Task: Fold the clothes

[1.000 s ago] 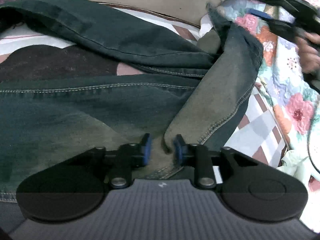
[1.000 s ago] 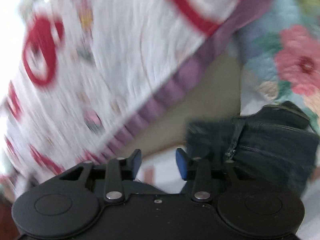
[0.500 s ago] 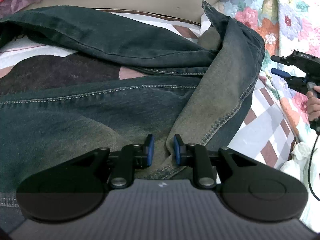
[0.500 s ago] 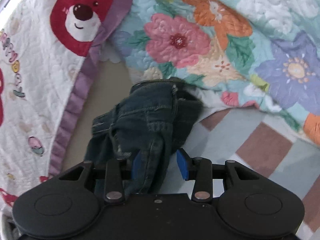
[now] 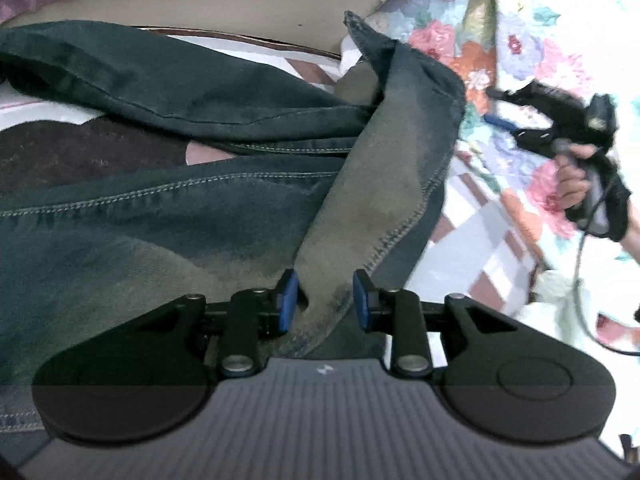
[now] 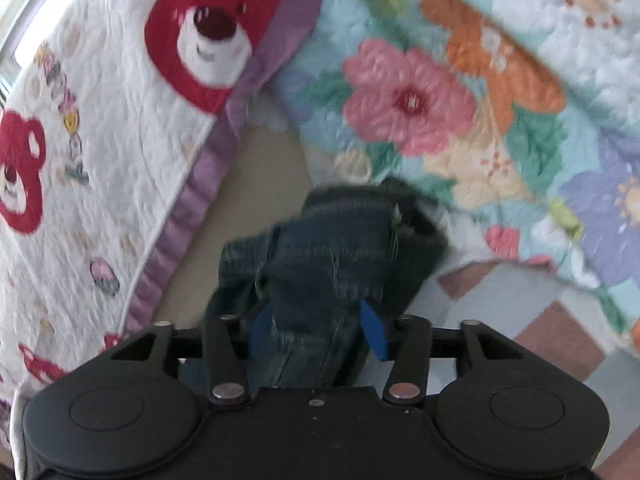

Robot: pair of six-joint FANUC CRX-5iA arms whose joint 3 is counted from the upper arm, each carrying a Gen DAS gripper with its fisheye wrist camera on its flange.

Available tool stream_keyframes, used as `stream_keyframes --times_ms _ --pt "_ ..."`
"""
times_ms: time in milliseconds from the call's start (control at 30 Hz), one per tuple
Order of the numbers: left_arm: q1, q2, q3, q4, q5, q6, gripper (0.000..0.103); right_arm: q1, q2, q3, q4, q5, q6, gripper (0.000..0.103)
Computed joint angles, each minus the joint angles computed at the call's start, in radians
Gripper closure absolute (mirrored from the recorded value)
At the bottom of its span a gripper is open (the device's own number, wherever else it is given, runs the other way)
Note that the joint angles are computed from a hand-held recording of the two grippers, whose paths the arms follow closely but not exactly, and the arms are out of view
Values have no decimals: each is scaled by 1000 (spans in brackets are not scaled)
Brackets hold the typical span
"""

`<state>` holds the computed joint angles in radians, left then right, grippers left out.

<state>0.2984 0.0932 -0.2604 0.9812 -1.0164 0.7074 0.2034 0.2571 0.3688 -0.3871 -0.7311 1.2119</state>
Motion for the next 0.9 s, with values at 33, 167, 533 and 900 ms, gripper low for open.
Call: stream_keyframes --times_ms 33,167,533,900 --pt "6 3 -3 25 -12 -15 75 6 8 4 19 -14 -14 47" --pt "11 15 -15 117 -30 -31 75 24 36 -9 95 5 -84 41" --pt "16 8 -14 87 -21 -8 73 131 -27 -117 187 318 -59 90" --pt "16 -6 -15 196 -105 0 63 104 -330 -495 821 88 -626 93"
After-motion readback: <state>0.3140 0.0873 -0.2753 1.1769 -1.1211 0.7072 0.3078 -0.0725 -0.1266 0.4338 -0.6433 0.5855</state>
